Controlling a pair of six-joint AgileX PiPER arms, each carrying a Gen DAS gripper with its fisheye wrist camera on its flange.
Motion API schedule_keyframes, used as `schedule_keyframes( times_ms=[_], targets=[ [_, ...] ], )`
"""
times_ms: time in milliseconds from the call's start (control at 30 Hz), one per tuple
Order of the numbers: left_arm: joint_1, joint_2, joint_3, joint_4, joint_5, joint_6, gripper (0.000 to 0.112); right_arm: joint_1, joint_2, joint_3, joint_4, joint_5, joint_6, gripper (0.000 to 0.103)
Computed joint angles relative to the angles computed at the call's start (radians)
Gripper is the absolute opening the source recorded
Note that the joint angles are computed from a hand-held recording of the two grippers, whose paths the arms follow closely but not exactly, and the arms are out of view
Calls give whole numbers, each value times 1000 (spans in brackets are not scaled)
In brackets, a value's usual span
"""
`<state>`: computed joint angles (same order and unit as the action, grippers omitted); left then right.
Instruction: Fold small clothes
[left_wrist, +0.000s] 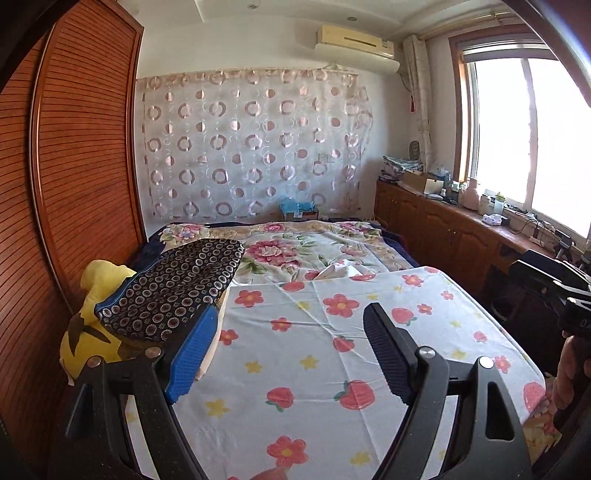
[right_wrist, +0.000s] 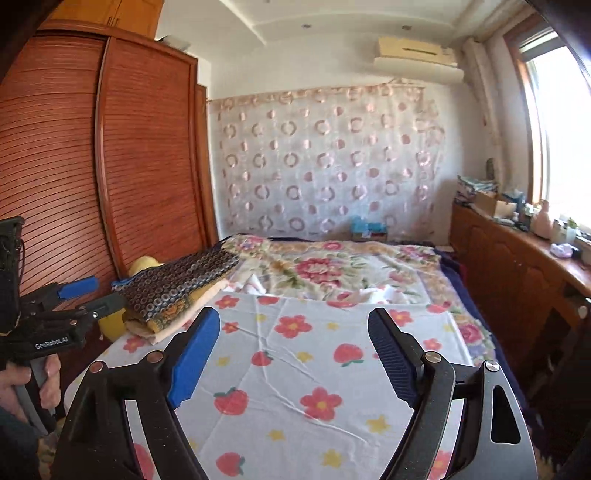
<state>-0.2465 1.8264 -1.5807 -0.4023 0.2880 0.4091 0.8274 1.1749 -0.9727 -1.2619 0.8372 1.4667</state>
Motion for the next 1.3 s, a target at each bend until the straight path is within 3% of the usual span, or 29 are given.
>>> schedule_keyframes(
  times_ms=[133, 333, 533, 1300],
  targets=[
    [-18, -29, 17, -28, -20, 15, 82, 106, 40, 10, -83, 148, 134, 84],
    [-27, -44, 39, -12, -46, -5, 82, 169, 127, -4, -121, 207, 237, 84],
    [-31, -42, 36, 33, -50, -48, 82, 154, 139, -6, -130, 193, 254, 84],
    [-16, -39, 39, -6, -57, -6, 82, 107, 99, 20, -127, 152, 237, 84]
  ],
)
